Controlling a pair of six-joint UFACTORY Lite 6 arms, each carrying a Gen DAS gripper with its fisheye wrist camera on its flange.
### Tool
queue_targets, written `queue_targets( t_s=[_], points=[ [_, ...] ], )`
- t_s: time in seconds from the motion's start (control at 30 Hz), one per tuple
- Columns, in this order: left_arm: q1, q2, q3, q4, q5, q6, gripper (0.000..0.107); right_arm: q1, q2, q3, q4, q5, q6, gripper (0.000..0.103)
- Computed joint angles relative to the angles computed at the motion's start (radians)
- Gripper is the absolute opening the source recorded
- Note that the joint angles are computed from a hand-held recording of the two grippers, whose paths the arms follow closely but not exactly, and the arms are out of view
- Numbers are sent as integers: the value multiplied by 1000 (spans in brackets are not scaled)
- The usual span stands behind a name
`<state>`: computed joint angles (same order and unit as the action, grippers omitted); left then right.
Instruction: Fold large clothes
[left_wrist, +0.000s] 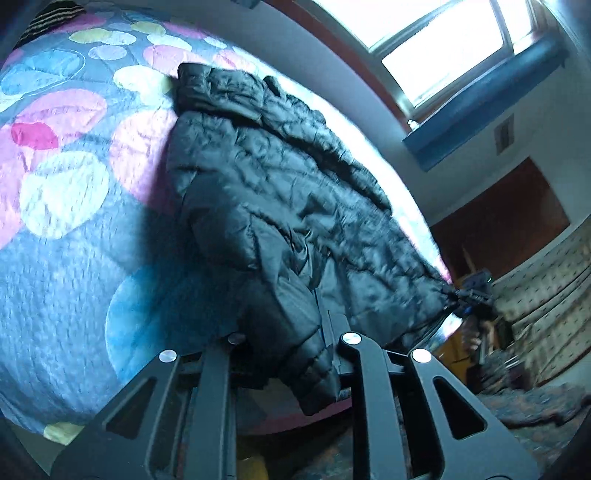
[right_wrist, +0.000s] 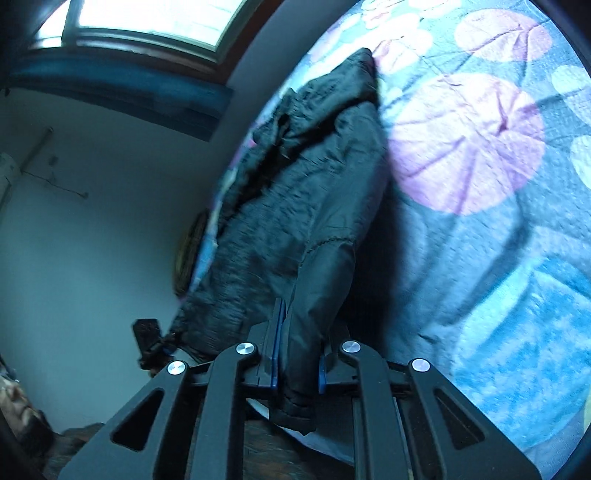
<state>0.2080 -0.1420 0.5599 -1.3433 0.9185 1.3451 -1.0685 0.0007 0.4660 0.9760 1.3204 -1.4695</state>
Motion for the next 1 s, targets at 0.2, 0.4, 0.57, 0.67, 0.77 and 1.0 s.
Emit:
queue_targets(
  t_s=[0.2, 0.4, 0.57, 0.67, 0.77, 1.0],
  points=[
    [-29, 123, 194, -51, -12, -114, 16, 101, 78, 133, 160, 70, 89, 14],
    [-100, 374, 504, -79, -58, -193, 17, 303, 290, 370, 370, 16, 190, 14],
    [-157, 613, 800, -43, -118, -303, 17, 440, 532, 633, 458, -66, 293, 14],
    [-167, 754, 952, -17, -129, -381, 17, 487, 671, 771, 478, -102, 356, 14],
    [-155, 903, 1107, 5, -86, -482, 20, 504, 781, 863, 512, -107, 391, 14],
    [-96, 1021, 1242, -36, 38, -536, 24, 492, 856, 924, 531, -104, 411, 14]
  ],
)
